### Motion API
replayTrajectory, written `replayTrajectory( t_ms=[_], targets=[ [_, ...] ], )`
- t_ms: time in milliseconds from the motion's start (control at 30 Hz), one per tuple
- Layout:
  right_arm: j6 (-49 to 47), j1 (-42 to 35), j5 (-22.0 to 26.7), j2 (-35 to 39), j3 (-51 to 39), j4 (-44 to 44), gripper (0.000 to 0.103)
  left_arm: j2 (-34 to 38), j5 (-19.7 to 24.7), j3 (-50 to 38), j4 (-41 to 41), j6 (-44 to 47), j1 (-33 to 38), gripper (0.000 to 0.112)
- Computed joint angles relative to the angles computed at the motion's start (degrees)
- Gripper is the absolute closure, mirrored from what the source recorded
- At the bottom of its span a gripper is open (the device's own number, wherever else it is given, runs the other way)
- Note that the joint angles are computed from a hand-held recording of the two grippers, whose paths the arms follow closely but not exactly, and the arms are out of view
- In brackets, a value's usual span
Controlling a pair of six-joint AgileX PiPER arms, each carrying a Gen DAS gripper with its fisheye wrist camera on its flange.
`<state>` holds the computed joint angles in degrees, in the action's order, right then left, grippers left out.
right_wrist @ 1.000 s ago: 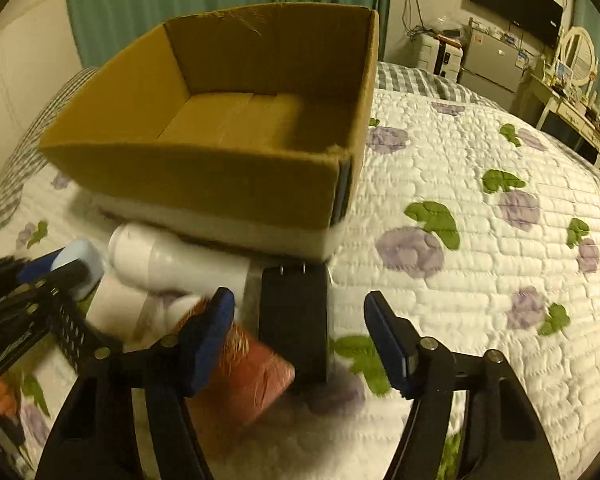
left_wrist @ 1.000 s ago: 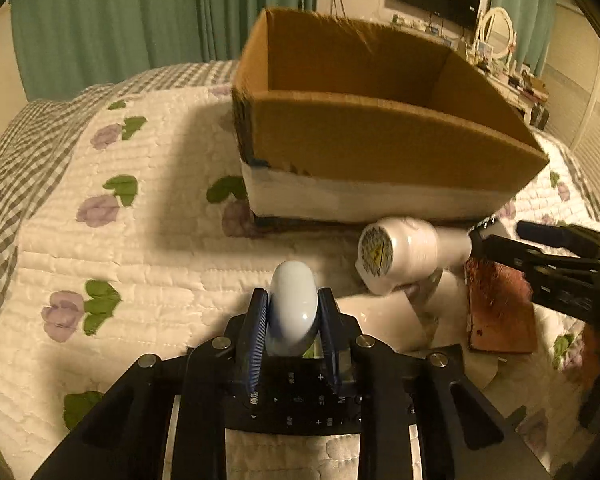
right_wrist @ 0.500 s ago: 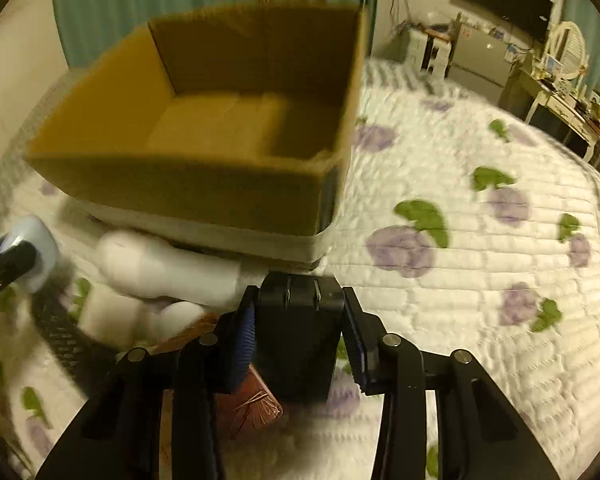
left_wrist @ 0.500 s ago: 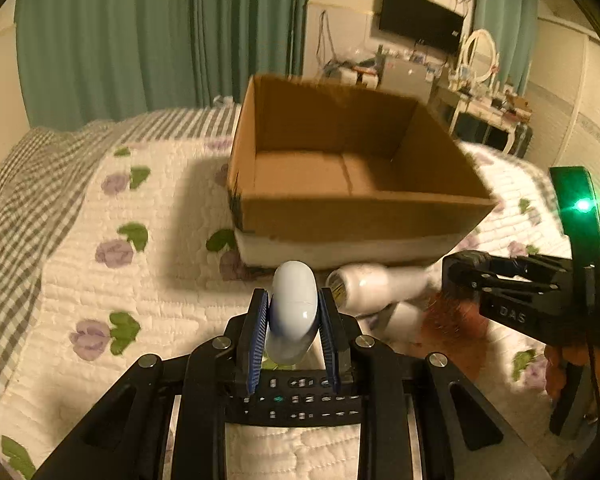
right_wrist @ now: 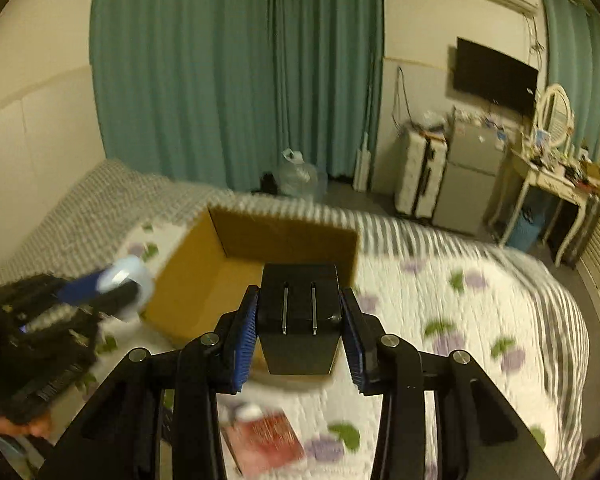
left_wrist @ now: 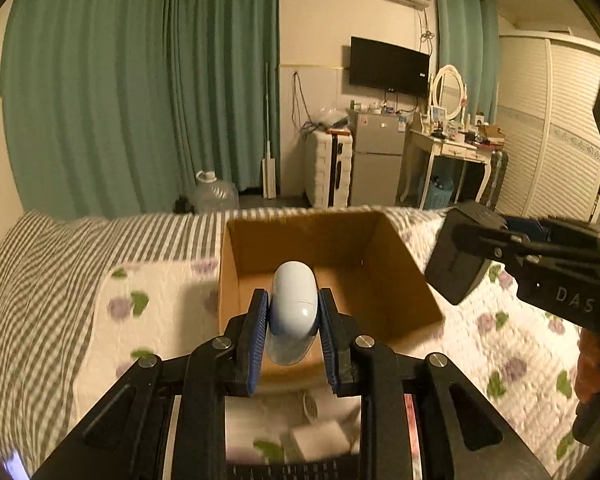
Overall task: Organize rigid objects
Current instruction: 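Drop the white egg into the box with the left gripper while the right gripper drops the black charger in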
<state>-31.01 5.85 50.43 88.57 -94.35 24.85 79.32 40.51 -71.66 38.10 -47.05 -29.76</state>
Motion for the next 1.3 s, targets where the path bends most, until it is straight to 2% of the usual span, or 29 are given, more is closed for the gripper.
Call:
replayTrajectory(
  t_ms=[200,400,600,700,733,767,800,833,967,1067,1300],
  targets=[
    [3.5,3.65,1.46,10.58,-10.36,-3.3,0.065,8.38,-2.51,-6.68,-4.62,6.95,5.32,0.087],
    [4.29,5.04,1.04,19.07,-13.6,-4.93,0.065,15.11,-4.81,-8.65,-6.52,8.59,7.93,0.087],
    [1.17,4.48,-2.19,20.0,-9.7,-2.24,0.065,17.93,-6.7,-8.05,-5.83,7.37,8.81,0.087],
    [0.81,2.88,0.57,21.52,-12.05,-0.3,0.065,17.37,-7.24,-7.4,-5.21,5.94,8.74,0.08],
    [-0.08,2.2,0.24,20.8,-11.08,1.29,0.064,17.05,-6.93,-7.21,-3.57,4.27,8.4,0.073],
    [-0.59,1.76,-1.14,19.32,-9.62,2.4,0.053,16.19,-6.5,-6.68,-1.5,2.53,7.69,0.054],
    [-0.48,1.42,-2.49,17.59,-8.42,2.64,0.044,15.3,-6.39,-6.07,0.84,0.59,7.1,0.052],
    [-1.04,0.87,-3.1,16.19,-7.72,3.46,0.028,14.42,-6.04,-5.63,2.39,-0.78,6.55,0.052],
    [-3.2,-1.6,-2.35,10.37,-5.29,5.87,0.023,10.13,-2.45,-5.13,2.23,-0.22,4.66,0.051],
    [-3.67,-3.29,-0.99,4.32,-1.26,5.73,0.016,6.0,1.69,-3.84,5.73,-3.43,1.65,0.048],
    [-8.45,-6.87,2.02,-8.9,9.98,8.5,0.013,-4.01,12.66,1.41,11.16,-9.48,-7.47,0.046]
  ],
)
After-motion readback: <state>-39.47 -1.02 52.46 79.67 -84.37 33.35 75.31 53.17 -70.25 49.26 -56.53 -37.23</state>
